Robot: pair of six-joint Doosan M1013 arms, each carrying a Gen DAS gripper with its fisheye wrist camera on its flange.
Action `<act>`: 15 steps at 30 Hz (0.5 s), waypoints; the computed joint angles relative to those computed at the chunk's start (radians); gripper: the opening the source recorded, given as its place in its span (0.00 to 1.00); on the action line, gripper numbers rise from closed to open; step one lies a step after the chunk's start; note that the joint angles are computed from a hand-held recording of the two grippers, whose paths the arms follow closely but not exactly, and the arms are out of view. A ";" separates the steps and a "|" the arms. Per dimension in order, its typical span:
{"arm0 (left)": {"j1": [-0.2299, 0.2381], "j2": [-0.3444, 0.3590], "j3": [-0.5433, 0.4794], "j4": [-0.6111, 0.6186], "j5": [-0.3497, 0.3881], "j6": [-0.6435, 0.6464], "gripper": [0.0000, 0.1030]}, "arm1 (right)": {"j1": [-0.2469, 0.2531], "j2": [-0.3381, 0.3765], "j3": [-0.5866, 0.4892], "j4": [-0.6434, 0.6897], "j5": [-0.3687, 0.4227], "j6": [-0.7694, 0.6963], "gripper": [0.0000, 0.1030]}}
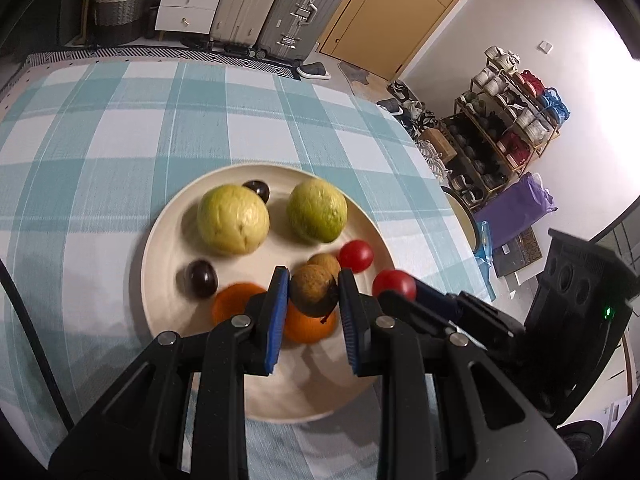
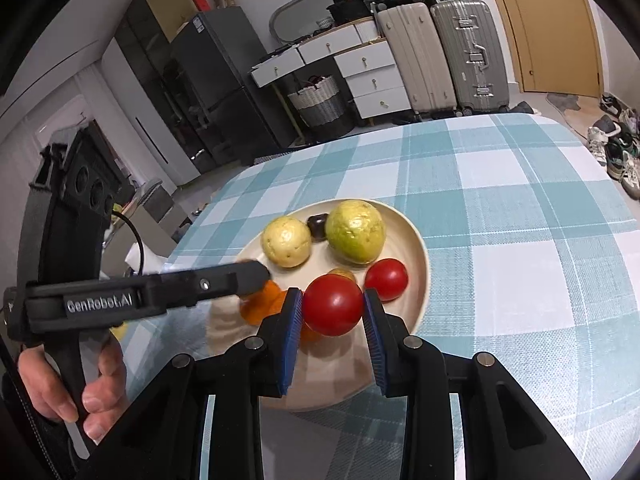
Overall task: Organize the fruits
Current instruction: 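Carry both fruits onto the cream plate and open both tools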
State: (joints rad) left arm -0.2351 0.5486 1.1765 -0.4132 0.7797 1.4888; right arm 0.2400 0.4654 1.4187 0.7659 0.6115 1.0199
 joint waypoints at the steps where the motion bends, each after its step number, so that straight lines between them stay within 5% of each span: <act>1: 0.000 0.004 -0.005 0.001 0.000 -0.001 0.21 | 0.000 0.000 0.001 -0.001 0.000 -0.002 0.30; 15: 0.002 0.060 -0.079 0.014 0.028 -0.025 0.24 | 0.003 0.027 -0.017 0.016 0.019 -0.035 0.31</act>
State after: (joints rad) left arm -0.2333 0.6087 1.0971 -0.3995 0.8077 1.4635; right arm 0.2434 0.4924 1.4013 0.7823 0.6308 0.9851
